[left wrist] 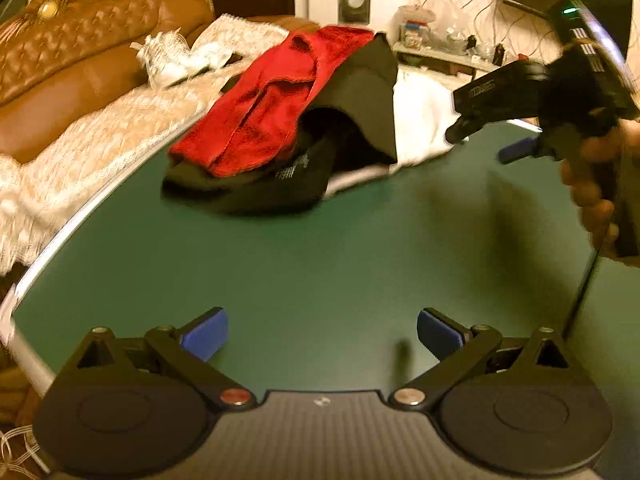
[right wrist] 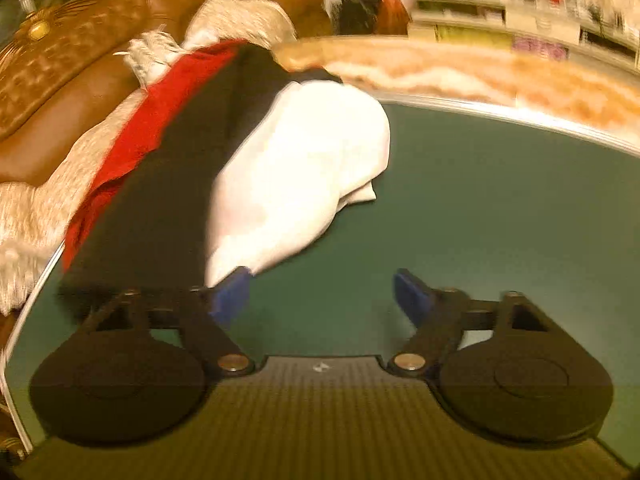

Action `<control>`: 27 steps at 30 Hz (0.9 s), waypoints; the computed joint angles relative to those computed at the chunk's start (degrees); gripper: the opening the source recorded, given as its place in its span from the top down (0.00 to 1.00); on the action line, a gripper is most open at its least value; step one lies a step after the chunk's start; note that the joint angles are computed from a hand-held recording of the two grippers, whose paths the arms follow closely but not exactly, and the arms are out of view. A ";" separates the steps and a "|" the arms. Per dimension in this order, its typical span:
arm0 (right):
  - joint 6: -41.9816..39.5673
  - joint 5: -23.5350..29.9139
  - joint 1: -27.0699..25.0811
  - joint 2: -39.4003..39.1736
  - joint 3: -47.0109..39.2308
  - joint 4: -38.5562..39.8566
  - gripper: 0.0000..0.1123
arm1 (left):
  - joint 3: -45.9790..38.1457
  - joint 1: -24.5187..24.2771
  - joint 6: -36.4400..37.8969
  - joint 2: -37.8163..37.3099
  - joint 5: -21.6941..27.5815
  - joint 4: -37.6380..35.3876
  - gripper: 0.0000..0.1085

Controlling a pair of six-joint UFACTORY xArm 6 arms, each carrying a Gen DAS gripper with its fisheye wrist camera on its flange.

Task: Fold clothes
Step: 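Grasp the pale pink shirt with the right tool and pull it from the pile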

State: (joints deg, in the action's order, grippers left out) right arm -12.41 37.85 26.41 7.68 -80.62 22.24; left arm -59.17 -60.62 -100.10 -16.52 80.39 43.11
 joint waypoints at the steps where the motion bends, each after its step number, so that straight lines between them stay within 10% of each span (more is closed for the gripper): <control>1: 1.76 0.49 0.12 2.34 -2.49 -0.86 0.32 | 0.07 1.35 0.94 0.15 -1.16 0.66 0.05; 4: 4.42 2.29 0.41 7.90 -8.60 -0.35 0.44 | 0.58 5.55 2.85 0.31 -5.84 2.01 0.05; 6: 4.00 3.95 0.31 10.15 -11.48 1.22 0.81 | 0.64 7.70 3.89 0.44 -7.91 2.95 0.05; 8: 2.34 5.06 0.18 10.84 -12.35 4.49 0.98 | 0.92 9.70 4.57 0.17 -9.75 3.69 0.05; 18: -21.10 3.48 -10.39 -15.75 12.40 29.45 0.98 | 3.41 18.25 6.59 -2.42 -9.89 1.06 0.05; 27: -19.22 6.67 -25.73 -44.18 33.05 20.05 0.97 | 6.12 9.05 7.90 -2.99 -11.99 2.81 0.05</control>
